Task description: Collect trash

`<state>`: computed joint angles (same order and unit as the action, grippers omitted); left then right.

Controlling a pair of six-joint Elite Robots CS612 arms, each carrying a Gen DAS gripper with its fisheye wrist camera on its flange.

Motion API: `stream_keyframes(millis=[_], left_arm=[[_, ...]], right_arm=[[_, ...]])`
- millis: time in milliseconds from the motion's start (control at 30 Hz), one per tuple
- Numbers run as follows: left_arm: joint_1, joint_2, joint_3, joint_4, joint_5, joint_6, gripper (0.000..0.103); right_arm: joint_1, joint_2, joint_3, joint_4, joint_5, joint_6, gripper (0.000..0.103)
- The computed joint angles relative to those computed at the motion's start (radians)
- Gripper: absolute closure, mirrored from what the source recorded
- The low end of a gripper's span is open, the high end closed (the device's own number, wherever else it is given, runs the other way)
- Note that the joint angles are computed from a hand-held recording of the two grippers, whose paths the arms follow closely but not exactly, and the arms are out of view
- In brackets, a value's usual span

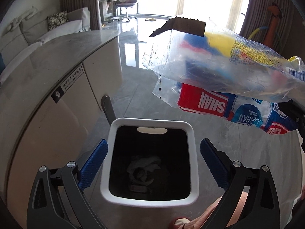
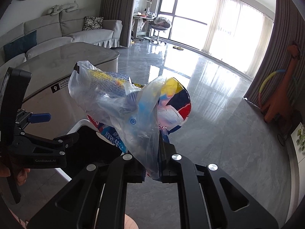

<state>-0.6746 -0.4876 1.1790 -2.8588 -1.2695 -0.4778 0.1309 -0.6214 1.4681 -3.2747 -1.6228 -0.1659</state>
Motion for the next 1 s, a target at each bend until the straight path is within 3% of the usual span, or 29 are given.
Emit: stream_keyframes(millis=[167,367,567,767,800,833,1000], left_arm=[[-0.004,-0.031,0.044,-0.030,0.040,-0.007,0.005],[-0.011,-0.099,0.144,-0.112,0.196,-0.017,0.004],[-0.001,-0.165,0.237,-0.175,0.290,-0.099,0.004],[0.002,-0.196,0.278,-0.212,0.333,-0.114,0.004],[0.003,-0.197,0.278,-0.217,0.334,-0.112,0.004],[0.002,-0.198,0.281,-0.221,0.336,-0.113,0.004],[0.000,-0.201,0.288,-0.235,0.330,-0.111,0.004]], right_arm=[[0.001,0.001,-0.004,0.005,0.006,-0.008,0.092],[0.008,0.012,-0.018,0.043,0.033,-0.036,0.092],[0.030,0.036,-0.050,0.109,0.018,-0.103,0.090],[0.045,0.053,-0.081,0.169,0.015,-0.158,0.087],[0.048,0.055,-0.084,0.172,0.013,-0.167,0.084],[0.052,0.057,-0.089,0.175,0.004,-0.175,0.073],[0.056,0.057,-0.092,0.175,0.018,-0.189,0.062]])
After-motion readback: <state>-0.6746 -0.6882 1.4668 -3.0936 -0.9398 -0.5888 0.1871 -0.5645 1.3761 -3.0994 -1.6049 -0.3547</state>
